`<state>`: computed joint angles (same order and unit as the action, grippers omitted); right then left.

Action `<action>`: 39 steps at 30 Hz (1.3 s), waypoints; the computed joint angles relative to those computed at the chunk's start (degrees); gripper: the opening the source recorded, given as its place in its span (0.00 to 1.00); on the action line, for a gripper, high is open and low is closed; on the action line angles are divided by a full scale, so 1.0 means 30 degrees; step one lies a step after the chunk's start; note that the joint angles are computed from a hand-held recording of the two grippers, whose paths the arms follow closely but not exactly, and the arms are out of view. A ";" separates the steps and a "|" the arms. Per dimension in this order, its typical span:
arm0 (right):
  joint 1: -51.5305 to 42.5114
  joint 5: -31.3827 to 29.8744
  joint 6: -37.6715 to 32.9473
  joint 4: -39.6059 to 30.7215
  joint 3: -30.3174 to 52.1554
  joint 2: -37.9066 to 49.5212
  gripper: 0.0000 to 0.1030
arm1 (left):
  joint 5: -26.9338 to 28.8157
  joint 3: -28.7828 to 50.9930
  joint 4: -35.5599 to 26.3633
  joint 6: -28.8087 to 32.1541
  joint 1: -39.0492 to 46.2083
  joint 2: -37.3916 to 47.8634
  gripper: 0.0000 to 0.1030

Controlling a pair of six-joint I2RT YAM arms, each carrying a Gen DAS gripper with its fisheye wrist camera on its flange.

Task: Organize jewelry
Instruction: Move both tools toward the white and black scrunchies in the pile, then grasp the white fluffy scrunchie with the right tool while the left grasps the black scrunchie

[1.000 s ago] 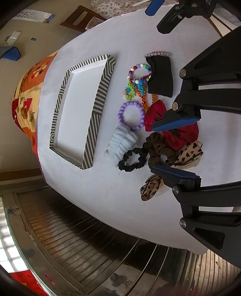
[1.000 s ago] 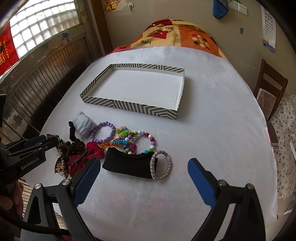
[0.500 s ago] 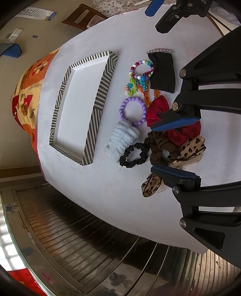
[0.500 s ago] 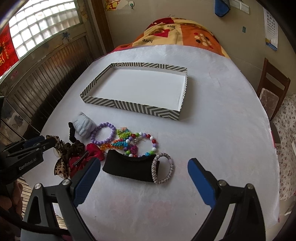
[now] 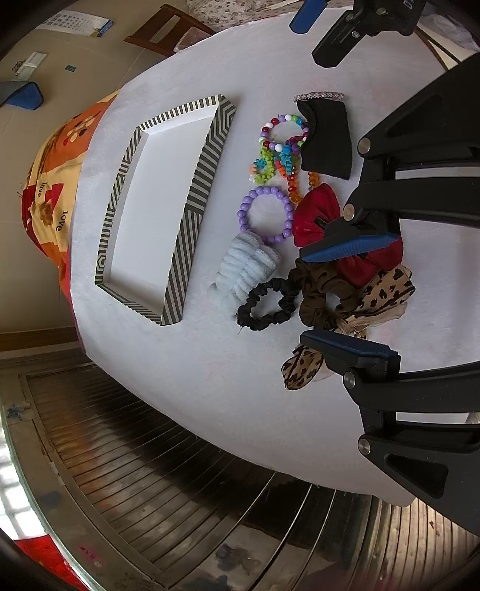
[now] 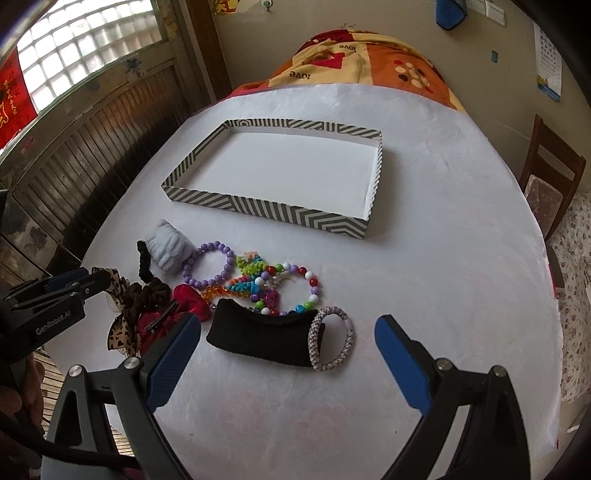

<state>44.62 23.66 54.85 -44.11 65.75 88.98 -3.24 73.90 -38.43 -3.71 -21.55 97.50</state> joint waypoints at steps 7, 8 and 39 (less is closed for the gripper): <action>-0.0021 -0.0068 0.0000 -0.0031 0.0042 0.0057 0.95 | 0.0109 -0.0047 0.0042 0.0053 0.0072 0.0031 0.27; -0.0035 -0.0094 0.0003 -0.0016 0.0012 0.0040 0.95 | 0.0107 -0.0049 0.0028 0.0051 0.0069 0.0029 0.27; -0.1912 -0.2201 -0.1785 0.2102 -0.0811 0.0363 0.95 | 0.4347 0.6859 -0.3954 -0.0278 0.3917 0.5476 0.27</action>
<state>38.89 17.06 49.49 -37.80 63.31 90.07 9.81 94.47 -50.29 -4.55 -9.79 113.92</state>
